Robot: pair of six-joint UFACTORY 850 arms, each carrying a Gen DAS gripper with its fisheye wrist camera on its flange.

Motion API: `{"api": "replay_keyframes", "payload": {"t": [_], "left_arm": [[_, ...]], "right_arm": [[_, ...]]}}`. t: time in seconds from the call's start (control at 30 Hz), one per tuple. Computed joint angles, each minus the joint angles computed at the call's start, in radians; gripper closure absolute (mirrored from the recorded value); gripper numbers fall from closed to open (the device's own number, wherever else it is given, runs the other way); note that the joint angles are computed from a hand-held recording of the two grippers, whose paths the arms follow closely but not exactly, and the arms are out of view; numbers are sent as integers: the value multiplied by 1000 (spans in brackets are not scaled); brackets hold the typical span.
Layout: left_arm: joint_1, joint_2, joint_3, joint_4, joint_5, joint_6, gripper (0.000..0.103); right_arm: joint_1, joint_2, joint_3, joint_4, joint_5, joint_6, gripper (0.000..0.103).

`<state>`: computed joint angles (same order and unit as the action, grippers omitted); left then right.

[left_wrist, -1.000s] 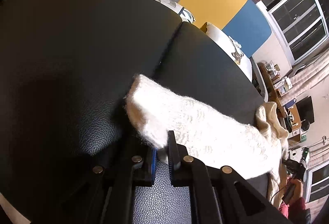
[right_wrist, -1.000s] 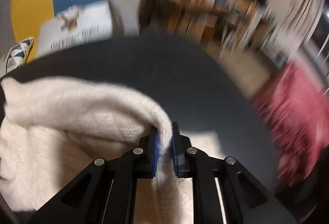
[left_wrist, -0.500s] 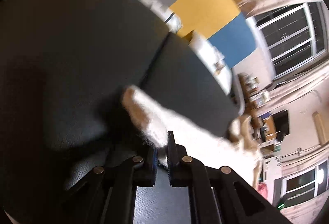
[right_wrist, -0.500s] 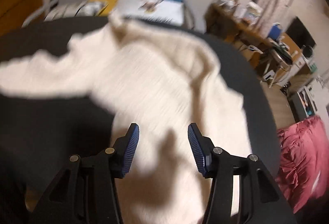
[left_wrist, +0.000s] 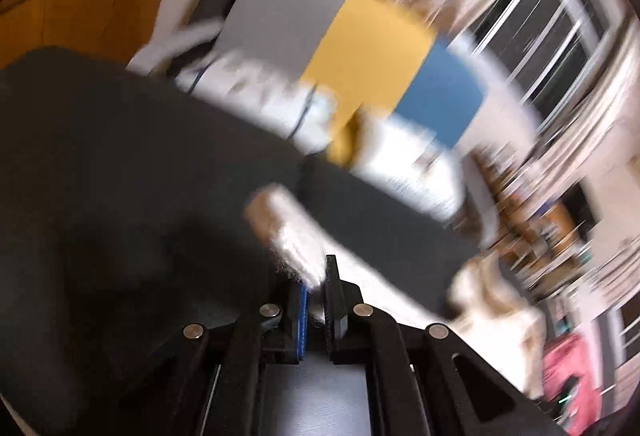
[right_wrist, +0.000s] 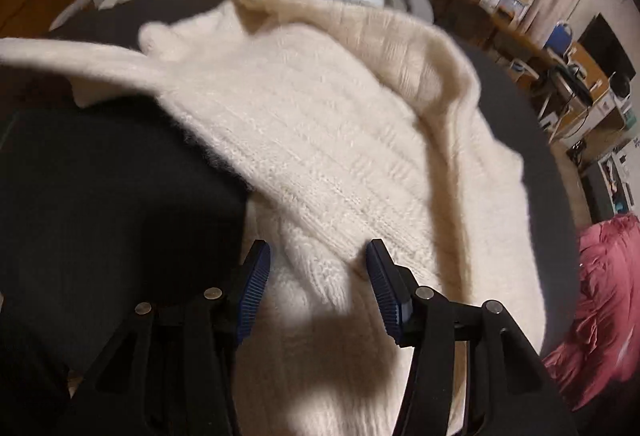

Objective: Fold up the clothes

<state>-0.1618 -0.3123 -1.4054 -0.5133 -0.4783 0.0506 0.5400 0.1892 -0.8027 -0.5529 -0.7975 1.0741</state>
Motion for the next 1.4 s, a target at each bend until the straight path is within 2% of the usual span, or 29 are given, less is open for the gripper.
{"api": "replay_keyframes", "payload": {"t": [0.07,0.1,0.2,0.23,0.3,0.37,0.4,0.47,0.5,0.57,0.67,0.73,0.8,0.87,0.97,1.07,1.23,1.33,1.4], "left_arm": [[15,-72,-31,72,-143,-99,96],[25,-70,-10,45,-159,-100,96],[70,-6,101,-112,-123,-35,91],[75,20,129,-93,-105,-78,88],[77,71,181,2,-62,-217,88],[54,127,227,83,18,-288,89],[29,138,227,97,41,-271,89],[-26,135,199,67,59,-151,89],[-67,118,171,41,59,-60,89],[-154,65,94,17,44,88,89],[-266,-47,-42,51,-9,164,88],[-328,-118,-121,87,-49,163,88],[-369,-192,-206,185,-86,87,89],[-380,-239,-249,232,-124,45,89],[-378,-248,-243,241,-106,22,91],[-368,-229,-211,221,-97,70,92],[-360,-236,-213,179,-105,124,93],[-352,-246,-226,137,-125,140,93],[-347,-246,-225,103,-131,158,94]], "right_arm": [[-11,-6,6,11,67,11,30],[-14,-8,6,18,86,8,27],[-31,9,3,84,116,-58,27],[-44,27,7,124,137,-98,27],[-71,81,23,183,184,-161,27],[-99,136,39,234,226,-217,27],[-113,163,47,241,244,-228,28],[-84,172,16,223,228,-199,28],[-106,166,-4,240,229,-243,30],[-149,136,-47,276,226,-350,34],[-183,51,-116,344,241,-495,40],[-201,-13,-166,397,247,-591,43],[-221,-88,-221,463,248,-692,47],[-248,-169,-284,536,232,-785,50],[-297,-301,-388,635,173,-883,50],[-341,-396,-431,562,143,-795,54],[-370,-403,-405,449,268,-665,52],[-368,-394,-402,452,273,-663,48],[-367,-366,-397,518,244,-724,48]]}}
